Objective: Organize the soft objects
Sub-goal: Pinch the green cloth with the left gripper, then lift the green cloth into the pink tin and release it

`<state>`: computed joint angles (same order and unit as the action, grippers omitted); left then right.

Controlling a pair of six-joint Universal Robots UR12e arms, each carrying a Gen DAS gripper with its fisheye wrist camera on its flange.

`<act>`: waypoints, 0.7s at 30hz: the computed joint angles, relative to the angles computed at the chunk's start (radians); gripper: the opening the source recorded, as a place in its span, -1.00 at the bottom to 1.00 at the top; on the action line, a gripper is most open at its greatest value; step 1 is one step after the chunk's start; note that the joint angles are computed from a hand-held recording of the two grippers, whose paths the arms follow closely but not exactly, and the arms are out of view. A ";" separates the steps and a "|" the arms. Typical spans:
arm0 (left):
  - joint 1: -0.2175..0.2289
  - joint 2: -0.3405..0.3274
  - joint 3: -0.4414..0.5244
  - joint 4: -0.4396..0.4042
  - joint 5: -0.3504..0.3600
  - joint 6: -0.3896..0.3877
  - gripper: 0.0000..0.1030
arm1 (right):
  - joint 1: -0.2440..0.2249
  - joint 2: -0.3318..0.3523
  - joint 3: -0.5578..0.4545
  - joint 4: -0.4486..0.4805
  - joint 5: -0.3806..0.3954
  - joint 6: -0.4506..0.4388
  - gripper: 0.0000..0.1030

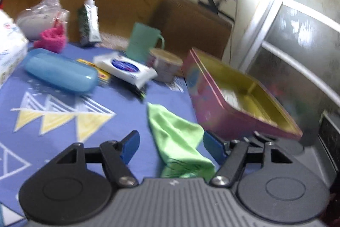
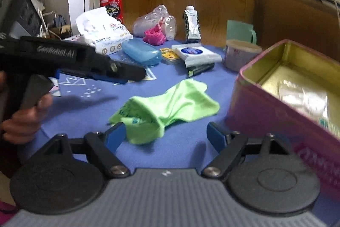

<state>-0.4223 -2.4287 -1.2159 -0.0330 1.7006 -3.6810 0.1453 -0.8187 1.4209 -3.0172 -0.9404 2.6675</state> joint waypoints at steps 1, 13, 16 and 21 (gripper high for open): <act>-0.001 -0.006 0.019 -0.040 -0.009 0.001 0.23 | 0.005 0.008 -0.015 0.017 -0.017 -0.003 0.65; -0.031 -0.017 0.109 0.075 -0.011 0.156 -0.65 | -0.016 0.032 0.010 -0.407 0.040 0.126 -0.84; -0.039 -0.065 0.226 0.083 -0.052 0.253 -0.63 | -0.026 0.048 0.005 -0.649 -0.050 0.221 -0.84; -0.048 -0.183 0.451 -0.038 -0.104 0.330 -0.60 | -0.048 0.058 -0.010 -0.707 -0.178 0.282 -0.83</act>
<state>-0.4701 -2.6120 -0.7646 -0.0713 1.5968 -3.3512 0.0976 -0.7606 1.4105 -3.7246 -1.1182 2.9500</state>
